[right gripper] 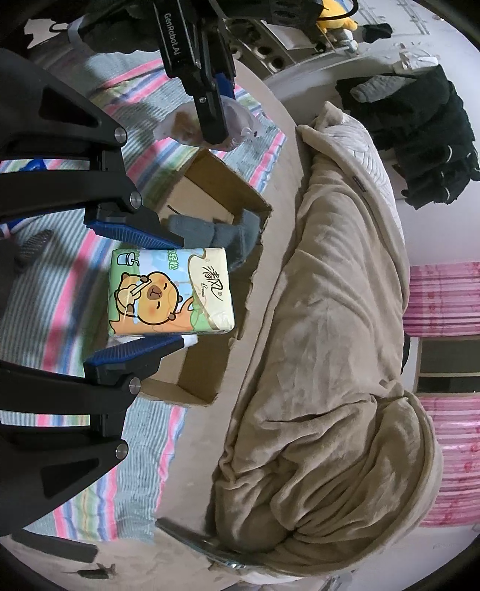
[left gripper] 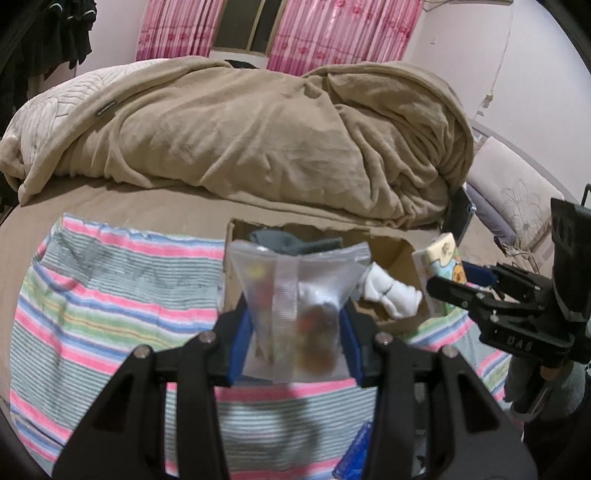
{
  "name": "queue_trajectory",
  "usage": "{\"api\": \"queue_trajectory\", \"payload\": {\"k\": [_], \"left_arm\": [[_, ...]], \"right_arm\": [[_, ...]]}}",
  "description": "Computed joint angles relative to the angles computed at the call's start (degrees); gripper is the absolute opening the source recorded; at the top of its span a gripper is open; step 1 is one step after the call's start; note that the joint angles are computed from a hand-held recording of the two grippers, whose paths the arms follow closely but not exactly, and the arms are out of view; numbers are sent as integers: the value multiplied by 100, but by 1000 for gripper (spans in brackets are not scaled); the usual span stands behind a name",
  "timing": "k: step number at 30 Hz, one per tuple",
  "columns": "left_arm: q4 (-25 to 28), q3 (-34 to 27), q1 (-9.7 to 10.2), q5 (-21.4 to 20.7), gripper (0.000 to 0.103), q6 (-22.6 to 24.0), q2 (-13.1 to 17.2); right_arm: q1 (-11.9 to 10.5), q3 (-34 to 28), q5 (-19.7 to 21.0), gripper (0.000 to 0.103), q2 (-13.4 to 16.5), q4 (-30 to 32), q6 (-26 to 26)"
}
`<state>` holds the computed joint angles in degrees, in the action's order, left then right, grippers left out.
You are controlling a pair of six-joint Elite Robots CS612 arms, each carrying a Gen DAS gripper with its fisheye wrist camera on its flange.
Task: Organize objects
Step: 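Carry the snack bag and cartoon tissue pack with both tools into the box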
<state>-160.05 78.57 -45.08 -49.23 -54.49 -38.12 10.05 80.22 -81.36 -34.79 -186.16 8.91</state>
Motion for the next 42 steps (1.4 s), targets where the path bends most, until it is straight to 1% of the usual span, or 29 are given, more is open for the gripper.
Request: {"api": "queue_trajectory", "payload": {"k": [8,12,21,24,29,31,36,38,40,42], "left_arm": [[-65,-137,113,-66,44,122,101],[-48,-220,158,-104,44,102,171],[167,-436,258,-288,44,61,331],[313,-490,287,-363,45,64,351],[329,-492,293,-352,49,-19,355],[292,-477,297,-348,50,-51,350],[203,-435,297,-308,50,-37,315],[165,-403,290,-275,50,-32,291],[126,-371,282,-250,51,-38,266],[106,-339,267,-224,51,-46,239]], "right_arm": [[-17,-247,83,49,159,150,45],[-26,-342,125,49,231,206,67],[-54,-532,282,49,373,370,111],[-55,-577,322,49,409,409,132],[-43,-621,355,49,446,369,103],[-37,-633,356,49,454,347,114],[-30,-629,329,49,448,268,146],[-25,-612,291,51,432,211,153],[-25,-593,270,63,419,153,180],[-27,-561,266,63,393,113,200]]}}
